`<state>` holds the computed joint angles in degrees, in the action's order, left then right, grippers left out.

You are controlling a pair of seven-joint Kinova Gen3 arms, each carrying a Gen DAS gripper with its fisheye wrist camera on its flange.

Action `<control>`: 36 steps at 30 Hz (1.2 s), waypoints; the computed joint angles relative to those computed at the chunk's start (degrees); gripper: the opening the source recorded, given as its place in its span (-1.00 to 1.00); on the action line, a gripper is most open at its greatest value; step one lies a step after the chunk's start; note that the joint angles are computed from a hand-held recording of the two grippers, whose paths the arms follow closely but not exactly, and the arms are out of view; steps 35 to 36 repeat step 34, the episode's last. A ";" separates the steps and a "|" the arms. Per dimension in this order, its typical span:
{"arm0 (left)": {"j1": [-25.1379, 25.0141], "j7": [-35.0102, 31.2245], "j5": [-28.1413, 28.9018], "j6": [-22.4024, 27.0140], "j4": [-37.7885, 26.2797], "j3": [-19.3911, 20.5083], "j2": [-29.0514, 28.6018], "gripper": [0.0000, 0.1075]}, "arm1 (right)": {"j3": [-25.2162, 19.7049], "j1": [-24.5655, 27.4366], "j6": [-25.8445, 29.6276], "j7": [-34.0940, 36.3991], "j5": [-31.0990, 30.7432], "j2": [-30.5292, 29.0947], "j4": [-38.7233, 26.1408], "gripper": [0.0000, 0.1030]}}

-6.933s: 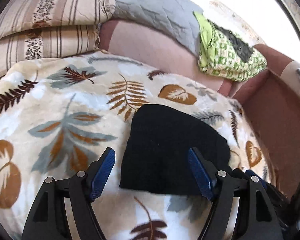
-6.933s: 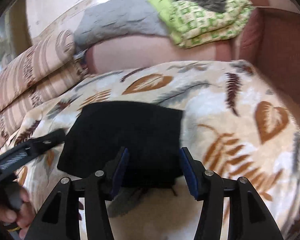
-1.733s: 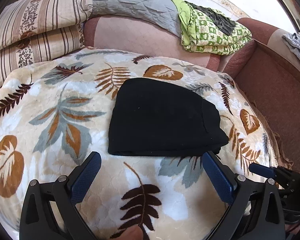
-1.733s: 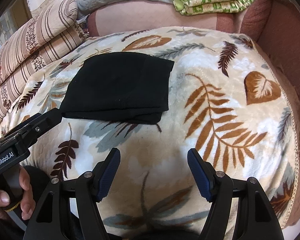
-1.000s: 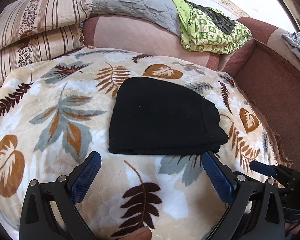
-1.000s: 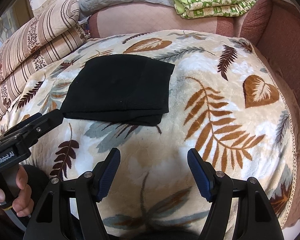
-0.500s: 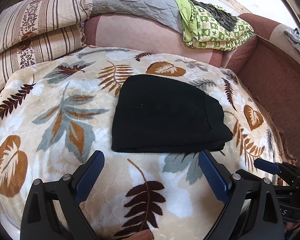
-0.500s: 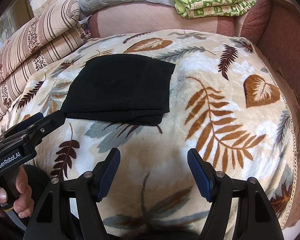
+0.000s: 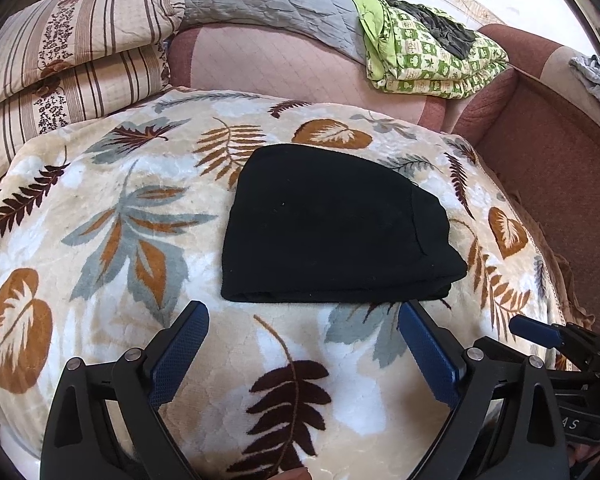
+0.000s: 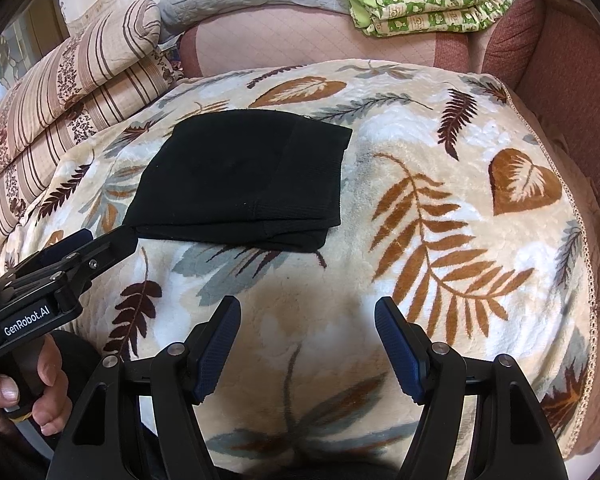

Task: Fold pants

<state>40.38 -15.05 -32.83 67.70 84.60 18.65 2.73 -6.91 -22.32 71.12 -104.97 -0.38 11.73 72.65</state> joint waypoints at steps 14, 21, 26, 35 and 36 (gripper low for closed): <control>0.34 0.50 -0.04 0.27 -0.28 -0.21 0.27 0.85 | 0.00 -0.08 -0.06 -0.11 -0.07 -0.01 -0.03 0.38; 0.40 0.62 -0.02 0.40 -0.37 -0.17 0.30 0.85 | 0.02 0.06 -0.10 0.02 -0.23 -0.09 0.03 0.38; 0.46 0.39 -0.09 0.47 -0.38 -0.16 0.30 0.85 | 0.04 0.17 -0.09 0.18 -0.28 -0.12 0.08 0.38; 2.26 4.13 -4.43 2.24 0.32 0.65 0.21 0.84 | 0.01 0.10 -0.08 0.13 -0.32 -0.07 -0.03 0.38; 2.26 4.13 -4.43 2.24 0.32 0.65 0.21 0.84 | 0.01 0.10 -0.08 0.13 -0.32 -0.07 -0.03 0.38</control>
